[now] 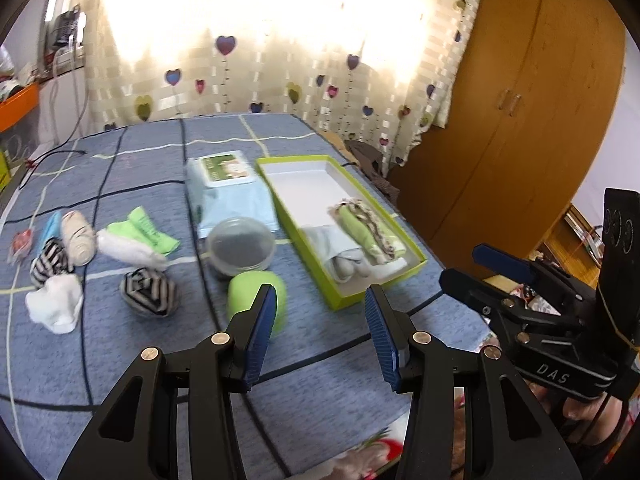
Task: Organize soft objects
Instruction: 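Move both tools back over the remaining socks on the table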
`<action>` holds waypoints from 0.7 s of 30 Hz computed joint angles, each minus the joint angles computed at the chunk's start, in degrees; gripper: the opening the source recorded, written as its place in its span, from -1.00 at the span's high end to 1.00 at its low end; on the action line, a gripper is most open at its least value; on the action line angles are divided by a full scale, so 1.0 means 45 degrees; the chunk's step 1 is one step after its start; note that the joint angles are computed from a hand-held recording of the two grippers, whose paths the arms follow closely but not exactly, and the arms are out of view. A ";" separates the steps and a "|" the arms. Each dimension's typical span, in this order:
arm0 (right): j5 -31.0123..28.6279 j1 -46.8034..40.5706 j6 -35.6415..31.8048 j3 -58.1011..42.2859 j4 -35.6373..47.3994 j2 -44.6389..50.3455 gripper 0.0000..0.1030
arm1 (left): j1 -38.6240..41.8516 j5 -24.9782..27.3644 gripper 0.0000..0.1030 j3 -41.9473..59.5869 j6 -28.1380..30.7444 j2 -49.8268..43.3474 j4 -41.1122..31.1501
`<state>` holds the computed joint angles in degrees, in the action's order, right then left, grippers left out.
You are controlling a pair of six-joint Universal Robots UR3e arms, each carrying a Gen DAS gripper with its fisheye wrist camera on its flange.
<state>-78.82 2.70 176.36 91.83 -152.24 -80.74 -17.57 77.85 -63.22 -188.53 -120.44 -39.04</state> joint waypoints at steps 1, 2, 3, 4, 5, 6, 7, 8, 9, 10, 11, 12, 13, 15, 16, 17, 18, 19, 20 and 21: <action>-0.0002 0.0099 -0.0031 -0.0179 0.0069 0.0144 -0.22 | 0.0115 -0.0011 0.08 -0.0362 -0.0042 0.0185 0.0169; -0.0006 0.0179 -0.0046 -0.0341 0.0123 0.0270 -0.22 | 0.0266 0.0003 0.08 -0.0817 -0.0094 0.0414 0.0380; -0.0005 0.0279 -0.0062 -0.0512 0.0176 0.0423 -0.22 | 0.0384 0.0037 0.08 -0.1139 -0.0128 0.0566 0.0514; -0.0008 0.0390 -0.0093 -0.0777 0.0287 0.0644 -0.22 | 0.0482 0.0042 0.08 -0.1392 -0.0154 0.0666 0.0634; -0.0001 0.0493 -0.0138 -0.1049 0.0407 0.0864 -0.22 | 0.0674 0.0039 0.08 -0.1741 -0.0222 0.0833 0.0748; 0.0002 0.0584 -0.0167 -0.1252 0.0495 0.1030 -0.22 | 0.0783 0.0050 0.08 -0.1922 -0.0273 0.0901 0.0816; 0.0006 0.0702 -0.0195 -0.1554 0.0604 0.1278 -0.22 | 0.0945 0.0041 0.08 -0.2187 -0.0321 0.1021 0.0913; 0.0008 0.0823 -0.0223 -0.1871 0.0727 0.1526 -0.22 | 0.1131 0.0042 0.08 -0.2475 -0.0366 0.1152 0.1028; -0.0004 0.0951 -0.0247 -0.2181 0.0844 0.1762 -0.22 | 0.1289 0.0045 0.08 -0.2699 -0.0399 0.1254 0.1142; -0.0026 0.1065 -0.0269 -0.2431 0.0948 0.1937 -0.22 | 0.1386 0.0060 0.08 -0.2885 -0.0436 0.1347 0.1237; -0.0024 0.1192 -0.0329 -0.2762 0.1088 0.2166 -0.22 | 0.1584 0.0056 0.08 -0.3137 -0.0514 0.1449 0.1365; -0.0002 0.1291 -0.0377 -0.3029 0.1198 0.2347 -0.22 | 0.1698 0.0027 0.08 -0.3316 -0.0538 0.1525 0.1447; -0.0011 0.1388 -0.0385 -0.3230 0.1282 0.2473 -0.22 | 0.1877 -0.0003 0.08 -0.3495 -0.0592 0.1581 0.1513; -0.0031 0.1587 -0.0448 -0.3760 0.1493 0.2820 -0.22 | 0.2114 -0.0053 0.08 -0.3829 -0.0661 0.1697 0.1657; -0.0019 0.1676 -0.0503 -0.4008 0.1591 0.2977 -0.22 | 0.2214 -0.0069 0.08 -0.3996 -0.0698 0.1747 0.1739; 0.0009 0.1775 -0.0568 -0.4315 0.1712 0.3166 -0.22 | 0.2324 -0.0102 0.08 -0.4109 -0.0713 0.1773 0.1794; 0.0031 0.1819 -0.0609 -0.4483 0.1779 0.3270 -0.22 | 0.2372 -0.0103 0.08 -0.4185 -0.0739 0.1812 0.1814; 0.0058 0.1917 -0.0673 -0.4824 0.1921 0.3480 -0.22 | 0.2504 -0.0138 0.08 -0.4318 -0.0784 0.1850 0.1883; 0.0082 0.1954 -0.0713 -0.5050 0.2024 0.3612 -0.22 | 0.2600 -0.0174 0.08 -0.4415 -0.0794 0.1885 0.1930; 0.0096 0.2056 -0.0763 -0.5442 0.2188 0.3858 -0.22 | 0.2675 -0.0189 0.08 -0.4456 -0.0809 0.1896 0.1943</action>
